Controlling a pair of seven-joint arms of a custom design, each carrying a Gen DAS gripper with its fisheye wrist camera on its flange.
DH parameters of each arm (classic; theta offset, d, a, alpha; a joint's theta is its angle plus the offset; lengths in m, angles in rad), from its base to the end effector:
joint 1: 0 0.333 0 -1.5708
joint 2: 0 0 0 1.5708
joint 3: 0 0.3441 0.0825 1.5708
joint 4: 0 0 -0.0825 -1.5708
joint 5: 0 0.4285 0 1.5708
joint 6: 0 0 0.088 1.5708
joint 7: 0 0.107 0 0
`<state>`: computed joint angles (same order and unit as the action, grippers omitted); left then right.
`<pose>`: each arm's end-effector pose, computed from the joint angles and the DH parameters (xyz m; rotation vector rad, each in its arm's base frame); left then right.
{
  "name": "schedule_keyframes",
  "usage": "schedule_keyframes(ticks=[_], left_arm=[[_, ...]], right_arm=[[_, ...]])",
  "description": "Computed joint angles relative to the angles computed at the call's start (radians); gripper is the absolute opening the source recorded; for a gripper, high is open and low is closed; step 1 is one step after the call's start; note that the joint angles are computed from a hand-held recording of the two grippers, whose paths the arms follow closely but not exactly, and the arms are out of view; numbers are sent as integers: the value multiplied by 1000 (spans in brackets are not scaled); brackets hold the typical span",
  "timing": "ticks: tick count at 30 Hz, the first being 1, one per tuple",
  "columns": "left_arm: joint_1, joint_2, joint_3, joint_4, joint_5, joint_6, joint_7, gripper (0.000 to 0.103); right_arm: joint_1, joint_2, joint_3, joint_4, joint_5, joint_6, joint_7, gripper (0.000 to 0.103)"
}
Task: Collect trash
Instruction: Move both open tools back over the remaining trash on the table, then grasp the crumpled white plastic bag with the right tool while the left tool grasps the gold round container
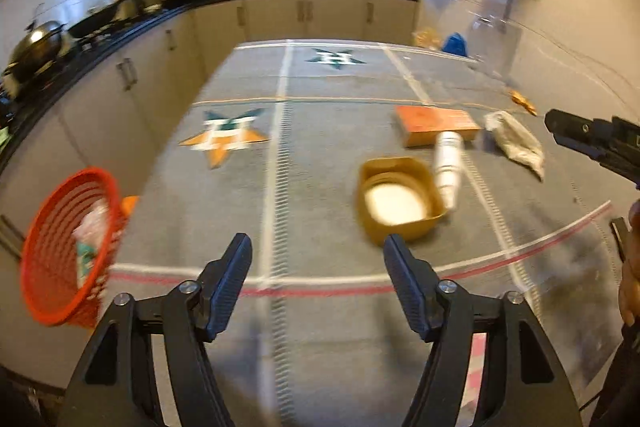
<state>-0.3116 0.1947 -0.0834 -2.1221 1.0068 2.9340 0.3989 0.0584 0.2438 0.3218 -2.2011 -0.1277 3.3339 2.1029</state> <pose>0.5628 -0.2916 0.3675 -1.6778 1.9448 -0.7394 0.5916 0.2411 0.3803 -1.5463 1.6430 -0.3159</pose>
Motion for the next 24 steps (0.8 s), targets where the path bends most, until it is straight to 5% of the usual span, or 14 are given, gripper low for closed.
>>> schedule_keyframes(ticks=[5,9,13,17,19,24], left_arm=[[-11,82,-15,92,-133,-40,113,68],[-3,130,-23,140,-269,-37,229,67],[-3,173,-28,176,-390,-52,337,45],[-39,195,8,189,-430,-53,368,40],[-55,199,26,190,-435,-48,369,37],[-95,209,75,188,-423,-6,334,36]], right_arm=[[-58,1,11,5,19,-40,-2,49],[35,28,-110,66,59,-112,-45,52],[112,83,-216,149,83,-197,-68,57],[-5,156,-104,199,199,-204,-163,57],[-120,186,20,206,265,-212,-247,57],[-287,224,218,207,353,-227,-436,62]])
